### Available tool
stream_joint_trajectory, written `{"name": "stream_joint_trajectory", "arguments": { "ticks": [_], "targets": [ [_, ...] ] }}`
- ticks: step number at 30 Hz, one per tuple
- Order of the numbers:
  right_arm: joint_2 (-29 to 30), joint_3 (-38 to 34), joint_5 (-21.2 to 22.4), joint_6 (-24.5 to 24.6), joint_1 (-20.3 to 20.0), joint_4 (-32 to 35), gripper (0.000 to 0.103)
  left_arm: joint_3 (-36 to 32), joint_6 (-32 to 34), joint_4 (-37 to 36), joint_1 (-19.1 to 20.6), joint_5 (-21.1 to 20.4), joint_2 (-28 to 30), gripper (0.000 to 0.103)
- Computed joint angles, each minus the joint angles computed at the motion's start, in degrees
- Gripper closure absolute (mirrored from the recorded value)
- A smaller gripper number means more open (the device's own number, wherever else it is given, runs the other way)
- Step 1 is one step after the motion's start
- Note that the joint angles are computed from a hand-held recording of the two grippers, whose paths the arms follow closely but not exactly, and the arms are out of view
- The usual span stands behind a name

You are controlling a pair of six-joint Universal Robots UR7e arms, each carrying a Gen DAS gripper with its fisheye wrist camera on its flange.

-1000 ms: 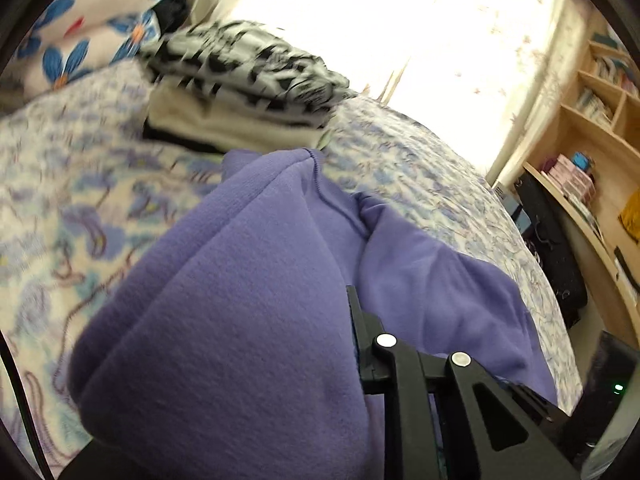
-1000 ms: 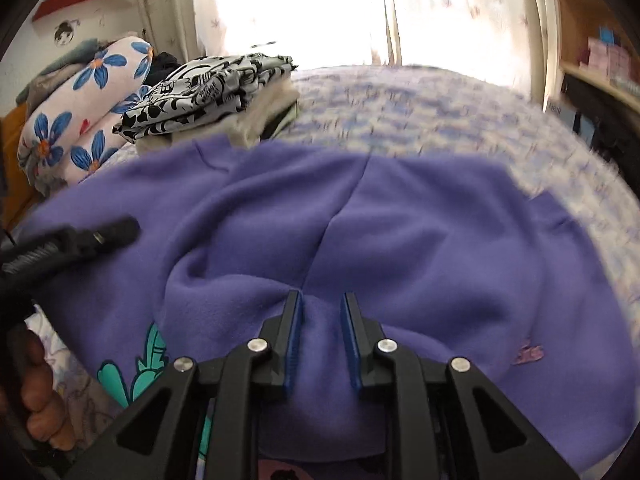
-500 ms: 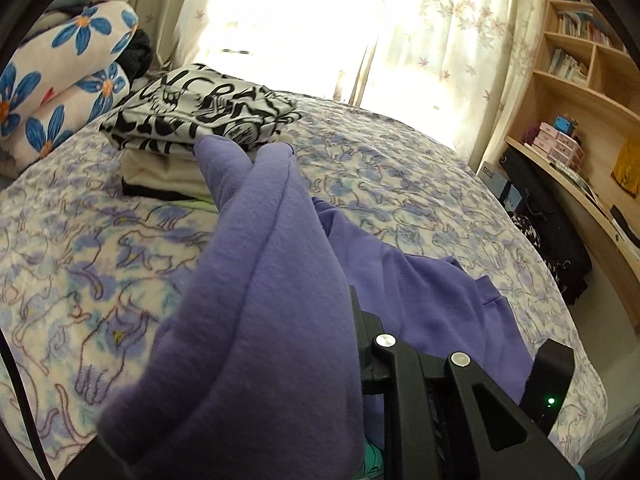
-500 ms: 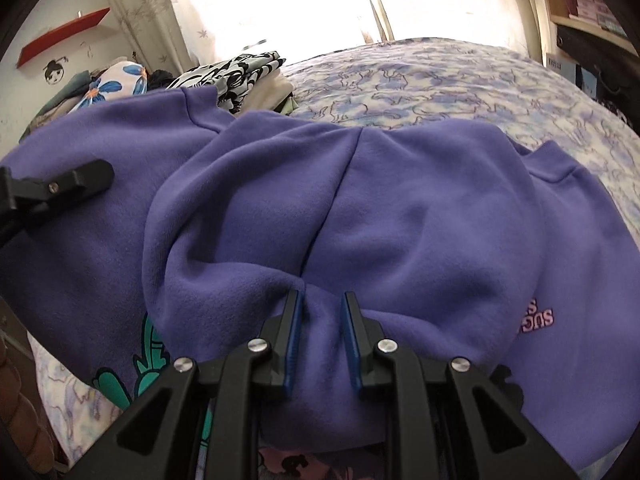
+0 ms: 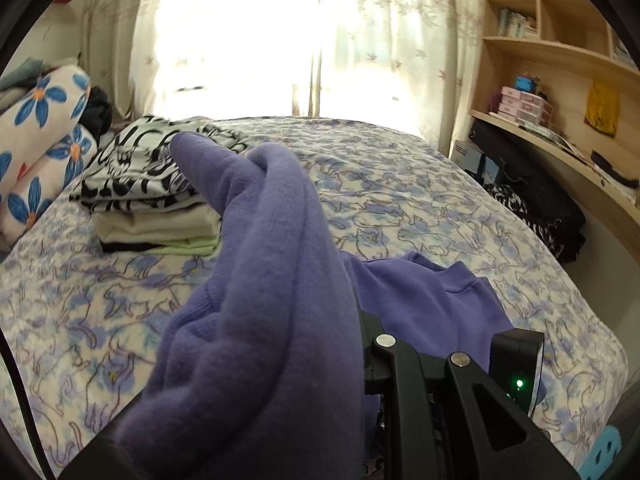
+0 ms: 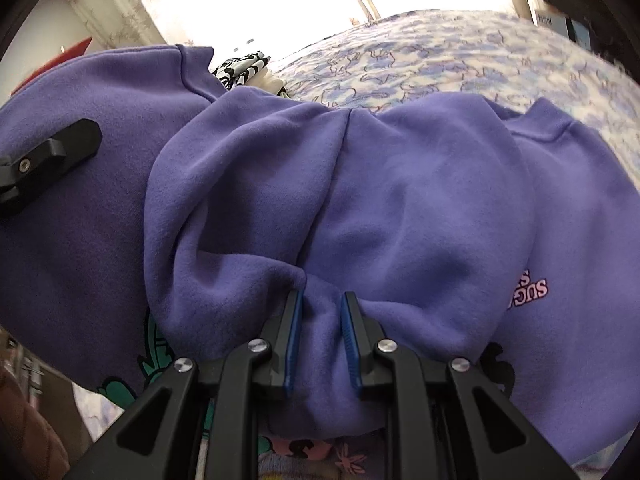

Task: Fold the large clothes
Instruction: 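Lift the gripped side with both tools and fold it over the other half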

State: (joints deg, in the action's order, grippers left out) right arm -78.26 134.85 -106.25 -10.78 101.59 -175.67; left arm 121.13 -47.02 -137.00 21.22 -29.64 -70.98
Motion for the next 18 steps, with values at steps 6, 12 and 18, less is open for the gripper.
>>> {"name": "stream_joint_trajectory", "arguments": {
  "ticks": [6, 12, 18],
  "targets": [
    [-6.25, 0.11, 7.4, 4.01, -4.28, 8.82, 0.083, -3.28, 10.57, -4.93, -1.94, 0.85, 6.51, 0.087],
    [-19.95, 1.6, 8.37, 7.7, -8.34, 18.3, 0.083, -8.43, 22.36, -9.55, -2.39, -2.21, 14.88, 0.086],
    [-32.89, 3.51, 1.72, 7.8, -12.69, 16.62, 0.083, -13.76, 28.94, -9.42, -1.73, -7.73, 22.98, 0.084]
  ]
}}
